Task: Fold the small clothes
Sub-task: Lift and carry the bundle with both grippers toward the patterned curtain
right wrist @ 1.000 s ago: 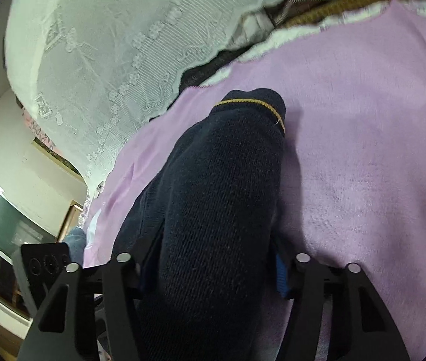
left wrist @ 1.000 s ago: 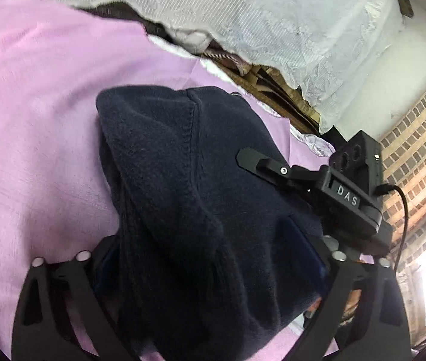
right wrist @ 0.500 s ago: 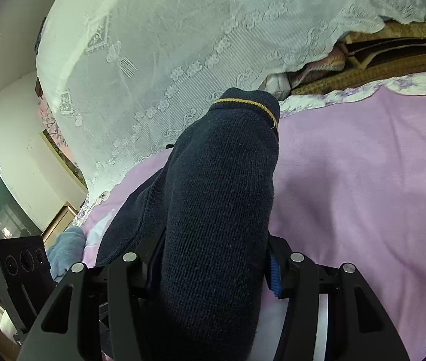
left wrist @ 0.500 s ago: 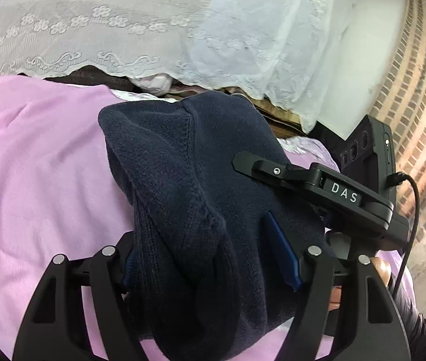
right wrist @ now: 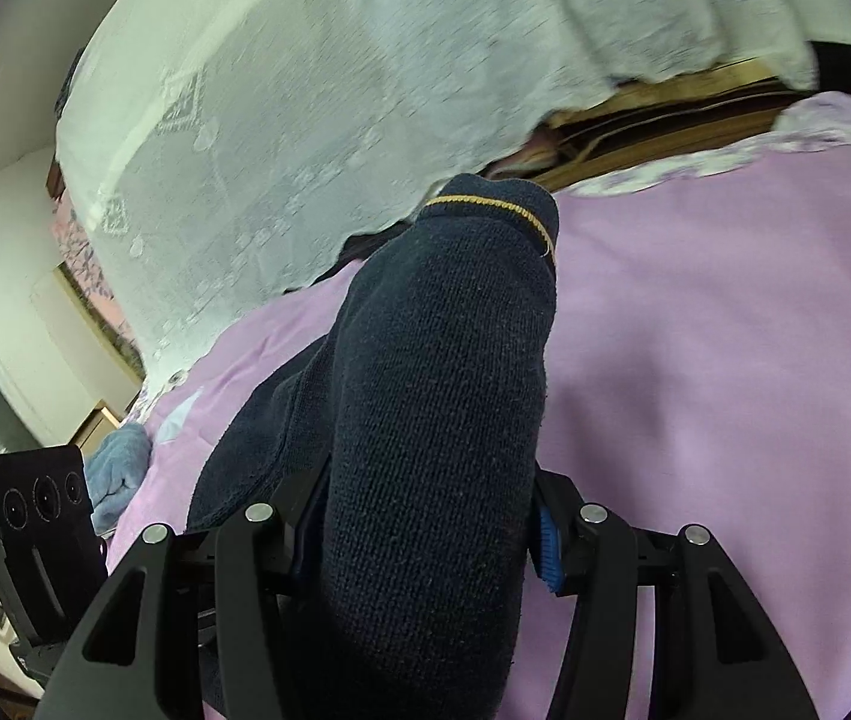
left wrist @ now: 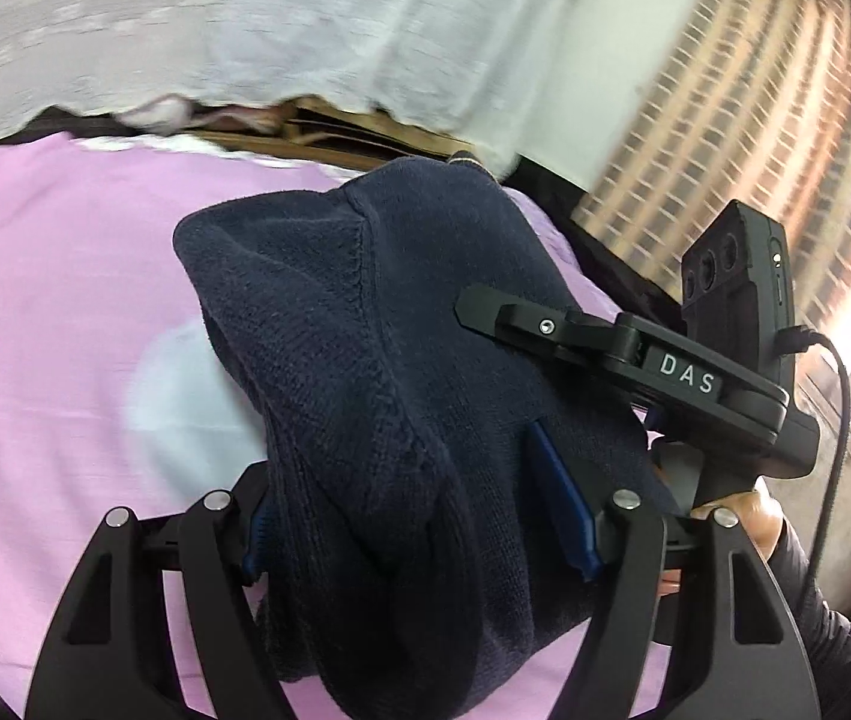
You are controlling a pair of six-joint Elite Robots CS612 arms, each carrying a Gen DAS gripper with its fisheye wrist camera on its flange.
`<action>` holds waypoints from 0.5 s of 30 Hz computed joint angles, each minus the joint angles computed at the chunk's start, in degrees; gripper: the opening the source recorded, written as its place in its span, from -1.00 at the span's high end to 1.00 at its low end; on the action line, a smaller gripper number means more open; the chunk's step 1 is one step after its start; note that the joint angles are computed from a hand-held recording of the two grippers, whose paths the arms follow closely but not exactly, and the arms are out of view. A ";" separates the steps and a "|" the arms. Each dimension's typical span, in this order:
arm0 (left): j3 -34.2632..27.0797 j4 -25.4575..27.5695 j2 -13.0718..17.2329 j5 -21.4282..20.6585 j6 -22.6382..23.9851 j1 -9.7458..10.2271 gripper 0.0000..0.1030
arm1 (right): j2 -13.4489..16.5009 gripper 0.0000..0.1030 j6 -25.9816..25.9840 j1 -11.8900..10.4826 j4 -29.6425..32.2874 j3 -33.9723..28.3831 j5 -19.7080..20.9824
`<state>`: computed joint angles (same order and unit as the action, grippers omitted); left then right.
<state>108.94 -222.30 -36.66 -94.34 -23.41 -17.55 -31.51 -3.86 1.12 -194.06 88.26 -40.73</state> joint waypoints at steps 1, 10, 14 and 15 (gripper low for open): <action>-0.74 0.60 0.03 -0.19 0.50 -0.72 -0.34 | -0.19 -0.06 0.65 -0.94 -1.52 0.61 -0.20; -10.99 9.65 0.74 -0.98 6.61 -5.96 -0.36 | 0.95 -0.06 10.53 -8.81 -12.16 -0.93 -0.75; -18.60 15.31 2.98 -3.16 9.14 -7.68 -0.36 | 2.00 -0.06 13.20 -11.69 -14.23 -3.26 -3.04; -20.33 16.83 3.56 -3.46 9.55 -8.10 -0.36 | 2.46 -0.06 13.54 -12.47 -14.06 -4.18 -3.81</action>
